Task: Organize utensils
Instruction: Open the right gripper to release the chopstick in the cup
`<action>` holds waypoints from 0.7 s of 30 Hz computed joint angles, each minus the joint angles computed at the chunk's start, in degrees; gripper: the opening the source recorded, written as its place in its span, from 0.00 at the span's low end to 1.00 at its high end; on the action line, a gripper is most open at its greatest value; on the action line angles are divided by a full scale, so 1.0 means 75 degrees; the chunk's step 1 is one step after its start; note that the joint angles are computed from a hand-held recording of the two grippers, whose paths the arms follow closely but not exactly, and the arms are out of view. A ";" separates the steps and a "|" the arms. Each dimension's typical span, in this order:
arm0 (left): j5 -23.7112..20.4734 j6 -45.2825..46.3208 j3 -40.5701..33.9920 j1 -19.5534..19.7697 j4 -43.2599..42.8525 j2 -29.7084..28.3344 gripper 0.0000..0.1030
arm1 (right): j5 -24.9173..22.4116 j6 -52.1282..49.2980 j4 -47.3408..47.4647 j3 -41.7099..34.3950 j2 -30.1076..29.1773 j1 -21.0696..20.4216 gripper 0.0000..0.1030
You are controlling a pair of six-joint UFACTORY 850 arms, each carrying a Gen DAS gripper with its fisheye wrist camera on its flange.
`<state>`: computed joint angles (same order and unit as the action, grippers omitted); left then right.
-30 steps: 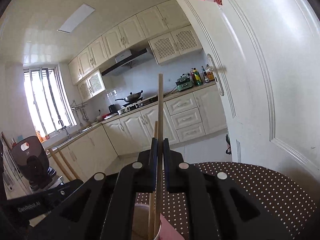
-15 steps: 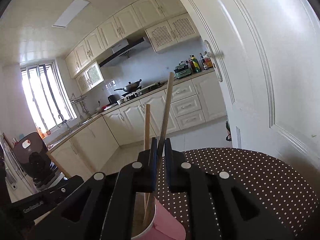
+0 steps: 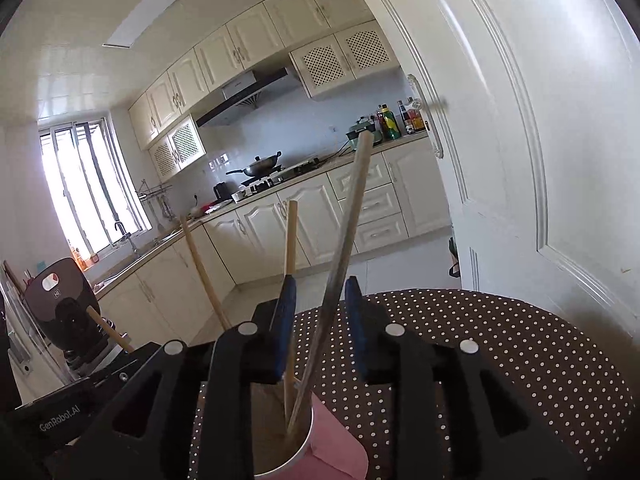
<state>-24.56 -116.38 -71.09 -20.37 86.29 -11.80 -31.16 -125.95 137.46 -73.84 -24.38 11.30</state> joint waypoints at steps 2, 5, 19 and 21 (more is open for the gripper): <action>0.0028 -0.0056 0.0020 0.0010 0.0031 0.0013 0.48 | -0.0055 -0.0011 -0.0007 0.0042 0.0033 -0.0022 0.26; 0.0007 -0.0050 0.0032 0.0011 0.0015 0.0016 0.48 | -0.0123 -0.0147 0.0116 0.0103 0.0080 -0.0038 0.30; -0.0232 -0.0048 0.0101 -0.0077 0.0076 0.0022 0.49 | -0.0208 -0.0202 0.0053 0.0250 0.0152 -0.0108 0.48; -0.0260 -0.0157 0.0159 -0.0114 0.0250 0.0055 0.50 | -0.0265 -0.0266 0.0088 0.0314 0.0196 -0.0129 0.51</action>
<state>-26.51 -117.56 -69.90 -21.22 88.16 -11.38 -33.15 -127.94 138.13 -71.49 -22.91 10.33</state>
